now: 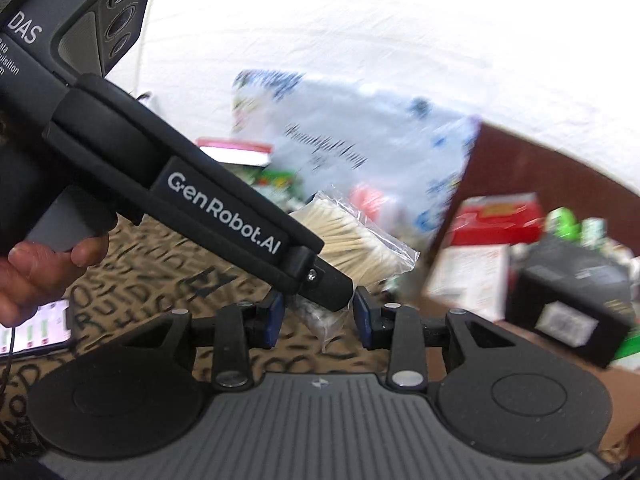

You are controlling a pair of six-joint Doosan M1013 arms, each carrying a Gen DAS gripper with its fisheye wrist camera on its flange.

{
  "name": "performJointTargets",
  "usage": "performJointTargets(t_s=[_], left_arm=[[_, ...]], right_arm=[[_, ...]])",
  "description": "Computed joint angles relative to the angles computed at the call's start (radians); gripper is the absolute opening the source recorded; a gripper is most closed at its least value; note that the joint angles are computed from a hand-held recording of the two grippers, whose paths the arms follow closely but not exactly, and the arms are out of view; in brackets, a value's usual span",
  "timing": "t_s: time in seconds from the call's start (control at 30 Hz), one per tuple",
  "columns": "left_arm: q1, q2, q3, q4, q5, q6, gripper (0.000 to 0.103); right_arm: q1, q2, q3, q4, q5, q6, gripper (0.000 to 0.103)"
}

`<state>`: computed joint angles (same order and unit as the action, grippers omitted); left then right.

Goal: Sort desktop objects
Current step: 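Carry the cotton-swab bag with the left tool into the cardboard box, then open the left tool to release the cotton-swab bag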

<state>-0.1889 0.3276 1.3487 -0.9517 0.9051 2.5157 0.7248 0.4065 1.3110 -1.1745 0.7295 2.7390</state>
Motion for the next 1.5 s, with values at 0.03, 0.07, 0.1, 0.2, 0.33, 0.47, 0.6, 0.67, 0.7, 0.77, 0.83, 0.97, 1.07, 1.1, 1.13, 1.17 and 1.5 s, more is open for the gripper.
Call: performJointTargets(t_s=[0.03, 0.07, 0.1, 0.2, 0.33, 0.47, 0.6, 0.67, 0.7, 0.77, 0.83, 0.97, 1.07, 1.1, 1.13, 1.17, 1.5], left_arm=[[-0.006, -0.003, 0.002, -0.018, -0.005, 0.024, 0.049], [-0.012, -0.006, 0.004, -0.036, -0.010, 0.044, 0.049], [-0.018, -0.009, 0.007, -0.051, -0.014, 0.062, 0.049], [-0.032, -0.013, 0.012, -0.078, -0.015, 0.096, 0.049], [-0.050, -0.009, 0.008, -0.076, 0.009, 0.106, 0.049], [-0.066, 0.003, -0.001, -0.099, 0.024, 0.120, 0.049], [-0.079, 0.023, -0.031, -0.118, 0.027, 0.105, 0.049], [-0.078, 0.034, -0.059, -0.133, 0.045, 0.088, 0.049], [-0.079, 0.039, -0.073, -0.144, 0.052, 0.090, 0.049], [-0.087, 0.045, -0.097, -0.172, 0.058, 0.103, 0.049], [-0.102, 0.047, -0.109, -0.201, 0.058, 0.128, 0.049], [-0.150, 0.070, -0.143, -0.226, 0.092, 0.137, 0.049], [-0.197, 0.101, -0.185, -0.184, 0.112, 0.081, 0.049], [-0.211, 0.110, -0.196, -0.172, 0.108, 0.063, 0.049], [-0.225, 0.118, -0.203, -0.159, 0.096, 0.046, 0.049], [-0.237, 0.124, -0.210, -0.143, 0.079, 0.027, 0.049], [-0.248, 0.147, -0.222, -0.113, 0.023, -0.019, 0.078]], right_arm=[[0.001, -0.007, 0.009, -0.032, 0.015, 0.025, 0.036], [0.002, -0.016, 0.021, -0.063, 0.026, 0.050, 0.036], [0.002, -0.022, 0.029, -0.089, 0.039, 0.076, 0.036], [0.004, -0.037, 0.050, -0.138, 0.072, 0.138, 0.036], [0.012, -0.048, 0.071, -0.159, 0.126, 0.181, 0.036], [0.010, -0.060, 0.088, -0.158, 0.167, 0.192, 0.036], [-0.002, -0.065, 0.092, -0.172, 0.189, 0.188, 0.036], [-0.003, -0.068, 0.097, -0.204, 0.199, 0.192, 0.036], [-0.005, -0.068, 0.096, -0.226, 0.206, 0.194, 0.036], [-0.008, -0.070, 0.095, -0.275, 0.226, 0.204, 0.036], [-0.012, -0.076, 0.101, -0.319, 0.257, 0.228, 0.036], [-0.020, -0.107, 0.141, -0.353, 0.352, 0.264, 0.036], [-0.043, -0.145, 0.189, -0.312, 0.376, 0.258, 0.036], [-0.055, -0.158, 0.206, -0.298, 0.372, 0.255, 0.037], [-0.068, -0.170, 0.222, -0.287, 0.361, 0.250, 0.037], [-0.084, -0.182, 0.240, -0.280, 0.341, 0.244, 0.037], [-0.192, -0.232, 0.336, -0.165, 0.164, 0.241, 0.056]])
